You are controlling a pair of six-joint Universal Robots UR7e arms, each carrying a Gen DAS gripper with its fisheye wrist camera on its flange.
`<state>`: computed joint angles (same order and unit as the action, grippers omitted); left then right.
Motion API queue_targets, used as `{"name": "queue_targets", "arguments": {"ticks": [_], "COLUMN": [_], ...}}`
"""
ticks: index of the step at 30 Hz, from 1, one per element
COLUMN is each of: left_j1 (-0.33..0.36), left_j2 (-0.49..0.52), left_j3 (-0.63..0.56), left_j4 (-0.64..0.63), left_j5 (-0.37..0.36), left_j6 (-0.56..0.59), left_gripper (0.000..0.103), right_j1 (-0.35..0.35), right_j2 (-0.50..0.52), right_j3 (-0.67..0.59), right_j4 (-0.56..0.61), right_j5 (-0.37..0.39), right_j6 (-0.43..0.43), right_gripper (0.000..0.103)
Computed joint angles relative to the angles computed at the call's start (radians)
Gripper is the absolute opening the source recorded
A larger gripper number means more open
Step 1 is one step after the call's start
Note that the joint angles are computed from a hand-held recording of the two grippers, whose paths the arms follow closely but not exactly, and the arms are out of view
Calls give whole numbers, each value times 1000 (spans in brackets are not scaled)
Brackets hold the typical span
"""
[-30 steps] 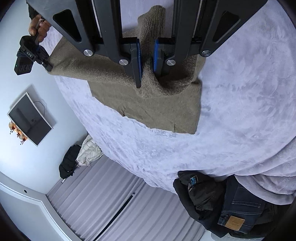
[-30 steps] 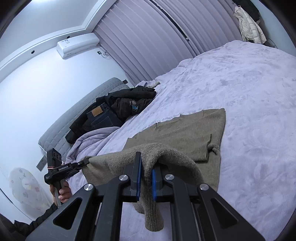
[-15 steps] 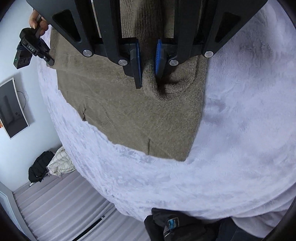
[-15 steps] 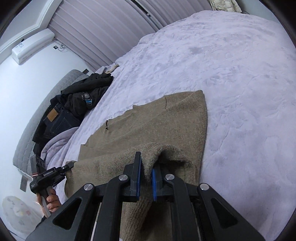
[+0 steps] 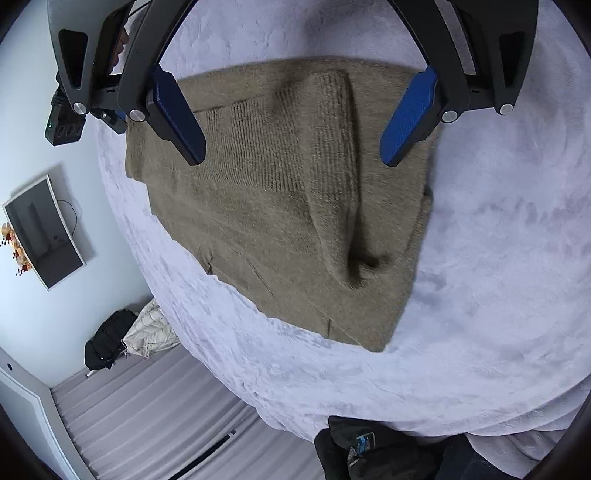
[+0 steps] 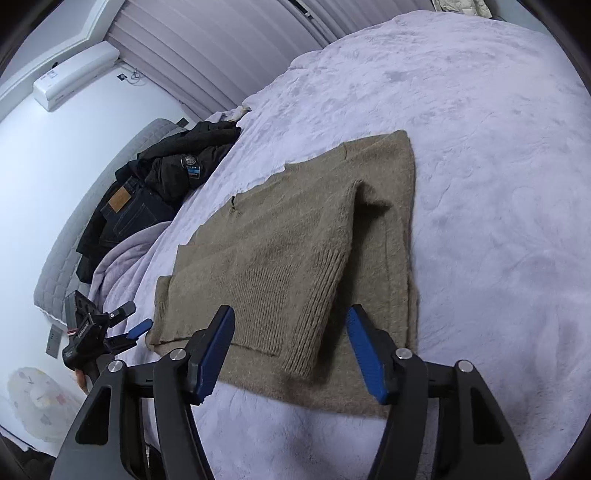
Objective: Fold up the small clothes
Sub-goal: 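Lift the held hem with both tools and fold it over toward the collar, then open both tools to release the hem and withdraw them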
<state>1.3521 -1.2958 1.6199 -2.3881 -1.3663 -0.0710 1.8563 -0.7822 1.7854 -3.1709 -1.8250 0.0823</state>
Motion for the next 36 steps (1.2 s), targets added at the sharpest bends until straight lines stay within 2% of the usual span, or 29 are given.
{"name": "queue_targets", "arguments": {"ticks": [1, 2, 3, 4, 5, 6, 9, 12, 16, 18, 20, 22, 24, 26, 27, 28, 29, 32, 34, 36], "left_j1": [-1, -5, -10, -13, -11, -7, -21, -35, -22, -5, 6, 19, 33, 40, 45, 48, 50, 32, -8, -69], "left_j2": [11, 22, 36, 48, 54, 63, 78, 101, 189, 260, 323, 389, 406, 367, 348, 331, 315, 273, 286, 329], "left_j3": [-7, -14, -27, -46, -61, -86, -131, -183, -322, -426, -519, -618, -635, -558, -529, -514, -498, -442, -448, -466], "left_j4": [12, 21, 39, 70, 86, 114, 131, 97, 85, 123, 189, 278, 281, 183, 145, 139, 127, 58, 60, 84], "left_j5": [-2, 9, 35, 54, 51, 31, 43, 38, 7, -10, 4, 12, -4, -18, -38, -53, -64, -37, 28, 169], "left_j6": [7, 13, 12, 9, 11, 17, 24, 38, -13, -64, -114, -159, -190, -202, -195, -189, -184, -131, -54, 49], "left_gripper": [95, 87, 69, 58, 26, 9, 9, 9, 9, 9, 9, 24, 79, 95, 95, 95, 95, 95, 95, 95], "right_j1": [0, -1, -5, -6, -4, 1, 19, 25, 12, -1, -13, -21, -27, -39, -41, -41, -42, -24, 13, 46], "right_j2": [10, 17, 24, 29, 29, 30, 25, 29, 70, 108, 157, 212, 253, 267, 262, 252, 239, 211, 243, 309], "right_j3": [-11, -24, -37, -46, -52, -56, -70, -119, -243, -324, -413, -522, -618, -649, -631, -600, -567, -482, -522, -636], "right_j4": [7, 26, 45, 57, 67, 65, 41, 48, 80, 102, 118, 188, 308, 360, 333, 292, 252, 137, 153, 259], "right_j5": [-8, -15, -11, -6, -3, -3, 19, 53, 94, 93, 74, 21, -49, -76, -85, -97, -106, -152, -259, -351], "right_j6": [-1, 5, 13, 15, 8, -4, -66, -78, -58, -20, 18, 51, 111, 152, 155, 154, 150, 85, -32, -146], "right_gripper": [57, 46, 40, 28, 15, 14, 10, 9, 9, 9, 9, 10, 18, 42, 48, 58, 62, 62, 62, 62]}}
